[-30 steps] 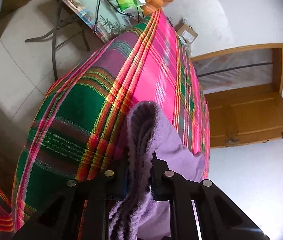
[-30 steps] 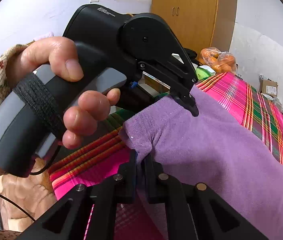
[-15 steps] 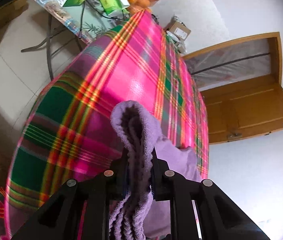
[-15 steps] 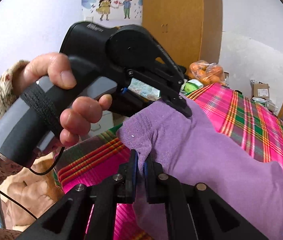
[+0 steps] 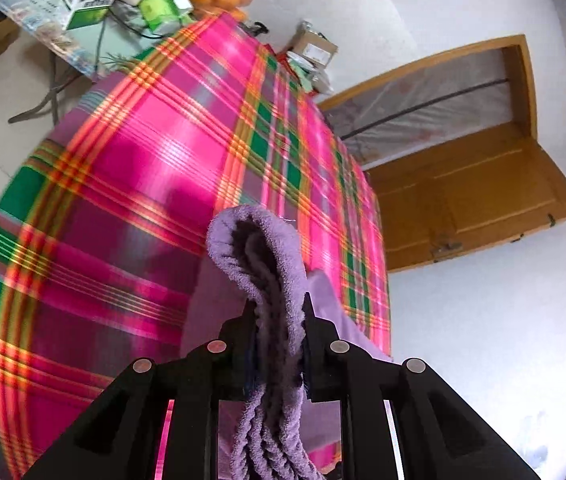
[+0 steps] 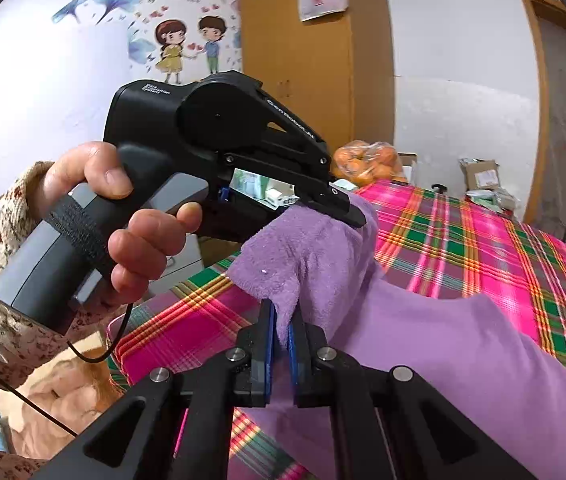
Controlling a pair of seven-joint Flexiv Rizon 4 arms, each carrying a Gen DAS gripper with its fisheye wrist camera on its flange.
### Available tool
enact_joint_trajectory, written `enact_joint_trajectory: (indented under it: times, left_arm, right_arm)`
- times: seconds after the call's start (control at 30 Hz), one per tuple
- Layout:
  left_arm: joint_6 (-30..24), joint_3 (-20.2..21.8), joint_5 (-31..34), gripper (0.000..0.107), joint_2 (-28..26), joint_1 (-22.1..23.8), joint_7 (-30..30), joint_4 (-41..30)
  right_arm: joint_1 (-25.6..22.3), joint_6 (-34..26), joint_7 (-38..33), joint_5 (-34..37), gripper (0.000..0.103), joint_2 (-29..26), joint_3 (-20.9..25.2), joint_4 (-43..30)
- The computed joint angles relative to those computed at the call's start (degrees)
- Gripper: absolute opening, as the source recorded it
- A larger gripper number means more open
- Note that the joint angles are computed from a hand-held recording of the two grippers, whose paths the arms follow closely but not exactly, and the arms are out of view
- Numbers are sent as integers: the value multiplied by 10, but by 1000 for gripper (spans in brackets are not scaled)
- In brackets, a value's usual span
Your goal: Fold clothes
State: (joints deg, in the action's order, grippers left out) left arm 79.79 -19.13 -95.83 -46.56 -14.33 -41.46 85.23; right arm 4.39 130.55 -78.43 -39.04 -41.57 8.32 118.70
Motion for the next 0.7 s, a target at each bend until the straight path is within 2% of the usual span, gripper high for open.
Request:
enact_joint_trajectory:
  times: [0.23, 0.37, 0.7]
  left_arm:
    - [-2, -21, 74, 18, -23, -4, -39, -32]
    - [-3, -41, 126, 18, -35, 6, -68, -43]
    - [-51, -41, 313, 18, -92, 5, -214, -105]
  right_arm:
    - [-21, 26, 4, 14, 6, 15, -6, 28]
    - [-37, 21, 24, 6, 6, 10, -9, 16]
    - [-62, 13, 50, 9, 6, 8, -18, 21]
